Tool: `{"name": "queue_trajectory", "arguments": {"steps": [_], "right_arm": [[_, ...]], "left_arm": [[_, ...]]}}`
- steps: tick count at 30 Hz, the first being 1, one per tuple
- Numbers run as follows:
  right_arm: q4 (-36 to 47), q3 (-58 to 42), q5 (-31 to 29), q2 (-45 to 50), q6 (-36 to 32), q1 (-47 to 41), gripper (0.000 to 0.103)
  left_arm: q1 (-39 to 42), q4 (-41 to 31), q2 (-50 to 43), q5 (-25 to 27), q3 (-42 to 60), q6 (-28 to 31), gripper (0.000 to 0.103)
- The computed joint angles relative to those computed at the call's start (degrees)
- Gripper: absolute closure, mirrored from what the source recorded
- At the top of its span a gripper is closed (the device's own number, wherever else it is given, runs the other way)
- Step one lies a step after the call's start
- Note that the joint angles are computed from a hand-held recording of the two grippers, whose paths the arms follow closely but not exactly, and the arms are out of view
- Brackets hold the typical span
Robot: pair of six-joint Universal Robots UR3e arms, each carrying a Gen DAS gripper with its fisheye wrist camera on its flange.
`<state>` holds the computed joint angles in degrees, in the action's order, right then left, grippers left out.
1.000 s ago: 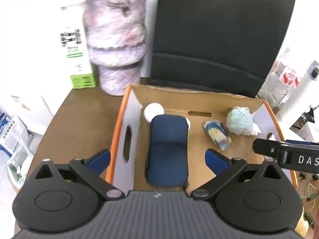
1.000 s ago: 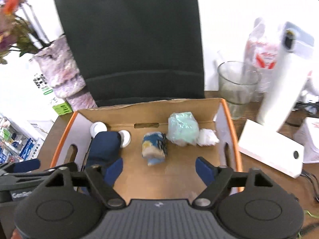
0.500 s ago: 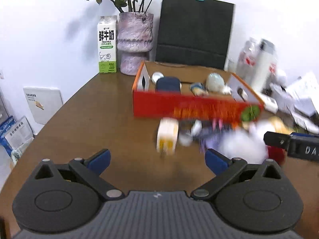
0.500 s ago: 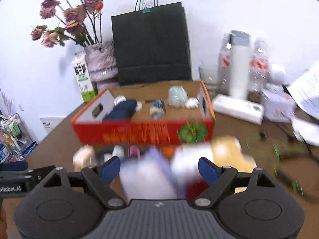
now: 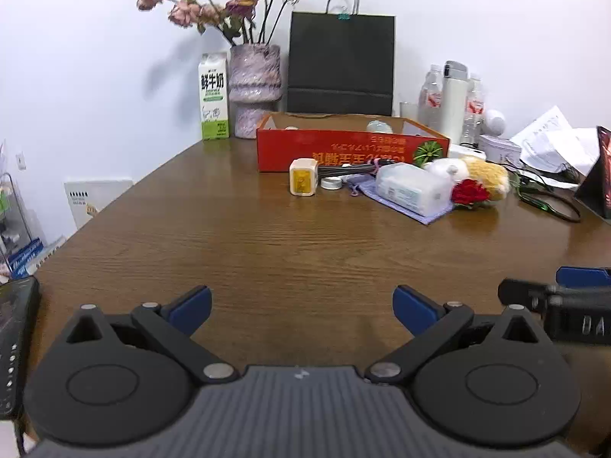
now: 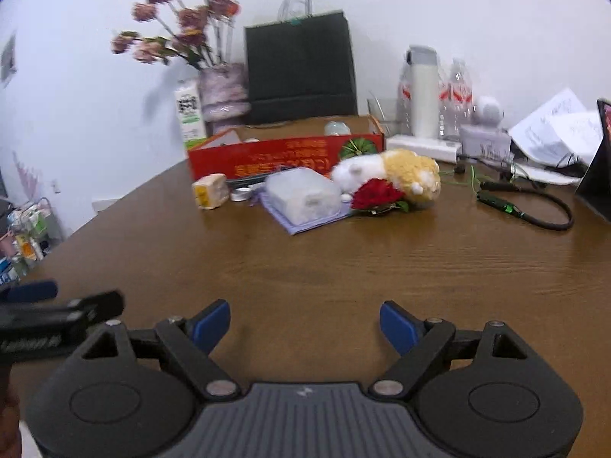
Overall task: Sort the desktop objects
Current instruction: 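Move both tools back over the table toward the plug and rose, then grasp the white plug adapter with the left tool while the right tool grasps the red rose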
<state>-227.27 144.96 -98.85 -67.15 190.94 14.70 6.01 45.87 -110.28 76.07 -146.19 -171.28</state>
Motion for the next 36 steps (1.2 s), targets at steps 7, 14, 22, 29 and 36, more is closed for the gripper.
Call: {"name": "queue_trajectory", "arguments": {"steps": [7,14,22,29,36], "right_arm": [[-5.0,4.3,-3.6,0.3,-1.1,2.3,0.017],[-1.0,4.3,3.9,-4.8,-3.9,-6.7,0.020],[11.4,-10.7,10.8,-2.2,-10.4,-16.2,0.036],[27.3,-35.0,9.9,10.1,-12.3,-17.2,0.045],[35.8,-48.1,11.6,17.9,-9.7,-18.1,0.046]], "left_arm": [[-0.8,2.6,-0.9,0.4,-0.6,-0.8,0.000],[-0.5,-6.8,-0.7,-0.5,7.0,-0.8,0.000],[-2.4,-22.8,-9.7,-1.6,32.3,-1.1,0.007],[-6.5,-42.3,-28.5,2.6,69.2,0.4,0.024],[-5.4,-56.1,-39.7,-1.5,90.5,-0.3,0.036]]}}
